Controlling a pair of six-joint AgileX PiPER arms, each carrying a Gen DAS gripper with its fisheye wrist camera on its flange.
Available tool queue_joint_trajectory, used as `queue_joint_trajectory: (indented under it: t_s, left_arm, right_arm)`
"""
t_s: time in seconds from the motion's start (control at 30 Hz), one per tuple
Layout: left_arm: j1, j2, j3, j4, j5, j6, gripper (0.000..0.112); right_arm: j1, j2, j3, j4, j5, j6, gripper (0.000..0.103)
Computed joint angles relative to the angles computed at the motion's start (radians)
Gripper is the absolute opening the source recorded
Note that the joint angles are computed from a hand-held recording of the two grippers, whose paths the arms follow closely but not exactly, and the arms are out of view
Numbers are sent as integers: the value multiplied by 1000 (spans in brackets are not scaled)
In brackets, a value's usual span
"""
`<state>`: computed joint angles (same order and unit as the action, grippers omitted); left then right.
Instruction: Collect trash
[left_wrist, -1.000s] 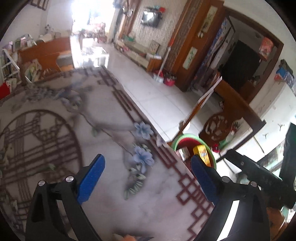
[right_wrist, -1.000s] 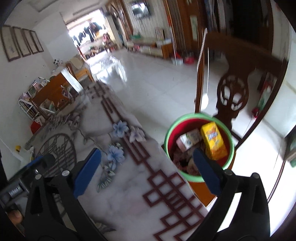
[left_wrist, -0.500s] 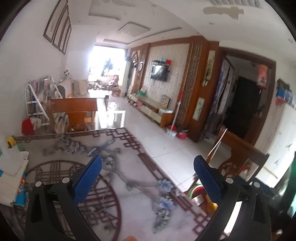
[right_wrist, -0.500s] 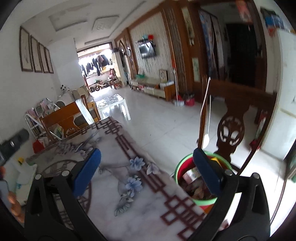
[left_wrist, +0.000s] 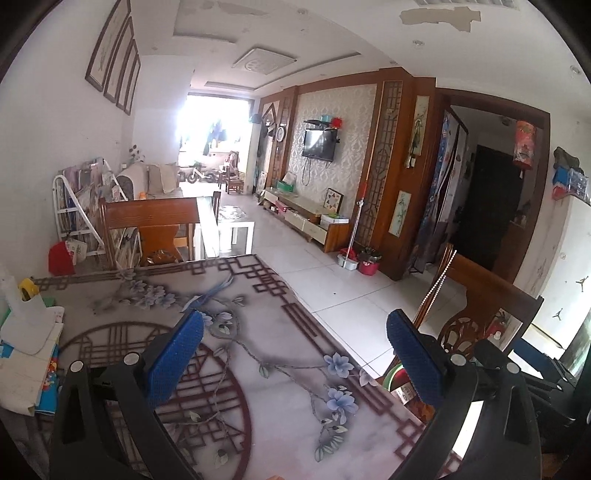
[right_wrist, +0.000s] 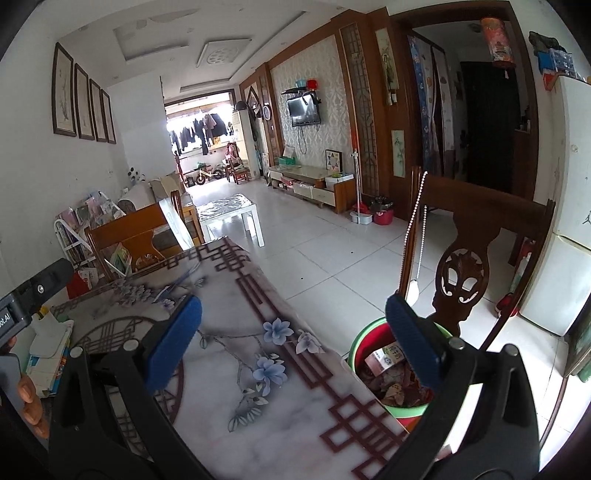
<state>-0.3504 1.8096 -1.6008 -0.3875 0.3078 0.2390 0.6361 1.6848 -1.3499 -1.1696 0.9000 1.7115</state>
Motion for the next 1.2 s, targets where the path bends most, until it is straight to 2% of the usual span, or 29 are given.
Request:
queue_joint_trajectory:
  t_s: [0.07, 0.2, 0.57, 1.2]
  left_arm:
    - [3, -1, 1, -17, 3, 13, 95]
    - [-9, 2, -11, 79, 5, -82, 95]
    - [-20, 2, -21, 127, 14, -122, 95]
    - [-9, 19, -43, 140, 45, -139, 95]
  right_arm:
    - [-3, -3, 4, 1, -5, 3, 98]
    - [-10, -8, 14, 7, -17, 15, 98]
    - [-20, -12, 26, 24, -22, 25, 98]
    - [-36, 15, 8, 70, -49, -17, 98]
